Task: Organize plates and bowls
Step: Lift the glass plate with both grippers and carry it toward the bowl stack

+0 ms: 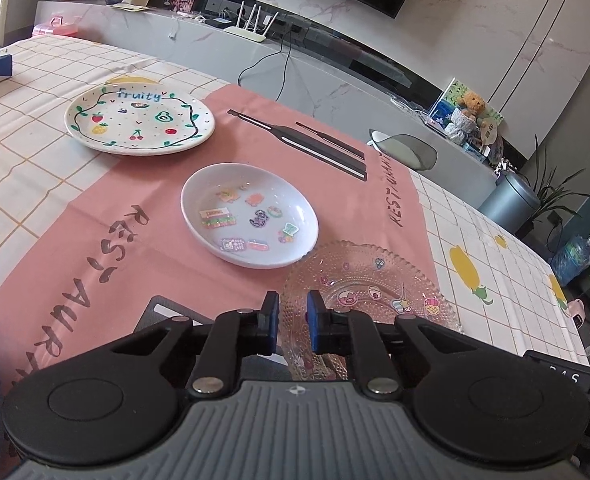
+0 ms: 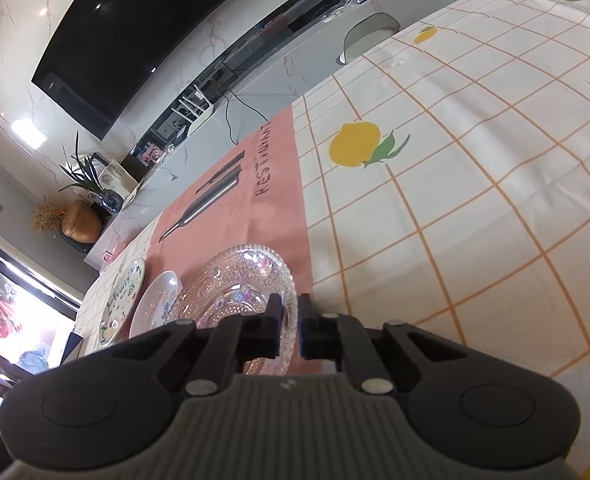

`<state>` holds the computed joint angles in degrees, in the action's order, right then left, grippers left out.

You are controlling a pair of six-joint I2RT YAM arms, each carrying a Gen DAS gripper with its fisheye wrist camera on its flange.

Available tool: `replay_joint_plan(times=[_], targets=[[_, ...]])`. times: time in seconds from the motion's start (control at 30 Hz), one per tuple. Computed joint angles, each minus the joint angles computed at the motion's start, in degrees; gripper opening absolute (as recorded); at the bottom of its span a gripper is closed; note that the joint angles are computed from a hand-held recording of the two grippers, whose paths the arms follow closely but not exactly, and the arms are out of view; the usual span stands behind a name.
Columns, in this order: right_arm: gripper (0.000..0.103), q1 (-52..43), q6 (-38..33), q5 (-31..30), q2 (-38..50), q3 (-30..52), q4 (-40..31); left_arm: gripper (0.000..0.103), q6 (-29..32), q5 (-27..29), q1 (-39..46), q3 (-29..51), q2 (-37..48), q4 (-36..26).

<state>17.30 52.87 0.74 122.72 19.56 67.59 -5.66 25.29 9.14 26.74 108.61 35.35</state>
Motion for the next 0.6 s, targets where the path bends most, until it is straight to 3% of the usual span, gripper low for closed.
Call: replay_joint_plan(times=[0.37, 0.6], targets=[[0.005, 0.7, 0.2, 1.6, -6.5, -4.6, -2.1, 0.014, 1.8, 2.6, 1.1, -3.7, -5.7, -2.4], [0.005, 4.1, 3.0, 4.8, -12.5, -10.2, -2.5, 0.014, 4.9, 5.5, 3.7, -6.8, -12.3, -7.3]])
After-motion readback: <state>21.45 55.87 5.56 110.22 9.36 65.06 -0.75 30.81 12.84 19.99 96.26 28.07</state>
